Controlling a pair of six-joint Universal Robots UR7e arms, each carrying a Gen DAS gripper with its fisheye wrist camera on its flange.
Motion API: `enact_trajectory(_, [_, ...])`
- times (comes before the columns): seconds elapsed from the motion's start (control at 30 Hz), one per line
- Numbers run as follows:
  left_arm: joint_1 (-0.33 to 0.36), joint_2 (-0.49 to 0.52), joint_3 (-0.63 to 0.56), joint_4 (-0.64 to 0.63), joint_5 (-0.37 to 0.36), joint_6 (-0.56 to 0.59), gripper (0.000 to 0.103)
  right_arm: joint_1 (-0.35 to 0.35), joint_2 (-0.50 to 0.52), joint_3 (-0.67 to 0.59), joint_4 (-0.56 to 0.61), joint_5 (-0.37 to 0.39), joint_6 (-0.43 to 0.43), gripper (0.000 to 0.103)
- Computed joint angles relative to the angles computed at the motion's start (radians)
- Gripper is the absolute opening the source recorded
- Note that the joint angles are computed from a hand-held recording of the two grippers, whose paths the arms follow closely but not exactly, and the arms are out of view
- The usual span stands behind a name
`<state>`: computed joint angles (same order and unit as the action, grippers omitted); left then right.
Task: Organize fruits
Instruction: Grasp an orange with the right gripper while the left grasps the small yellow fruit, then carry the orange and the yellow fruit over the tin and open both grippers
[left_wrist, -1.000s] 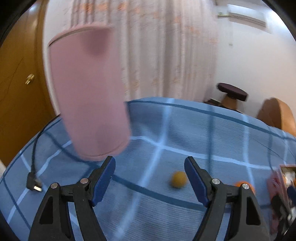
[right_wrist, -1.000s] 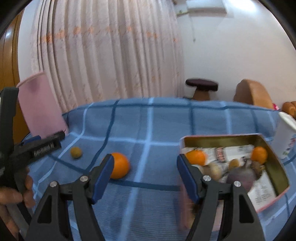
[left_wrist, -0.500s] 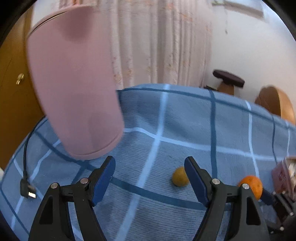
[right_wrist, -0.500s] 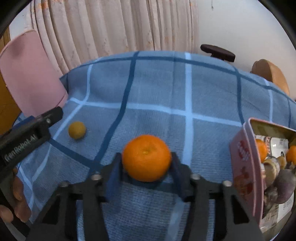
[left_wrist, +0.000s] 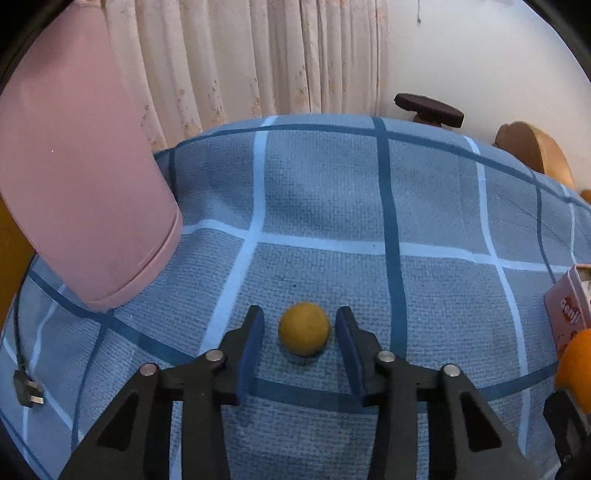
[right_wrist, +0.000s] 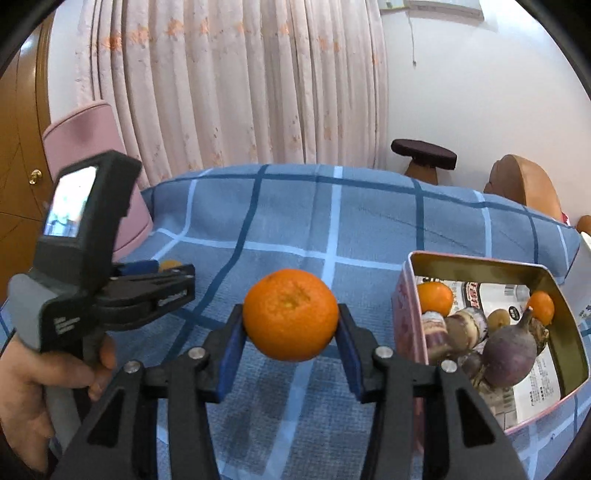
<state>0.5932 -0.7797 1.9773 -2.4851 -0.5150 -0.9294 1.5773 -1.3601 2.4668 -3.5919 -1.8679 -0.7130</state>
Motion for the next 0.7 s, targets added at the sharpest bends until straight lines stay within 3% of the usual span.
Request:
enact_trajectory(0.07, [0.001,-0.003,0.010,-0.043,-0.008,0.021,0.028,0.005,0.015,-0.004,-0.014,-0.002,0.000,0.050])
enact_trajectory(0.17, [-0.008,-0.009,0.035,-0.111,-0.003,0.041,0.028,0.002,0.007,0.003,-0.029,0.027,0.008,0.050])
enact_trajectory(0.23, [-0.046,-0.010,0.078,-0.198,0.065,0.049,0.028,0.002,-0.004,0.026,-0.095,0.048,-0.015,0.050])
enact_trajectory(0.33, [-0.108,0.002,0.111,-0.186,0.197,-0.013,0.028,0.004,0.003,0.053,-0.228,0.081,-0.067,0.050])
enact_trajectory(0.4, [-0.140,0.013,0.129,-0.231,0.230,-0.009,0.028,0.001,-0.002,0.066,-0.270,0.100,-0.088,0.050])
enact_trajectory(0.53, [-0.188,0.052,0.141,-0.377,0.251,0.054,0.029,-0.025,-0.042,0.089,-0.271,0.129,-0.107,0.050])
enact_trajectory(0.7, [-0.237,0.104,0.118,-0.404,0.267,0.070,0.029,-0.084,-0.120,0.105,-0.228,0.176,-0.107,0.050])
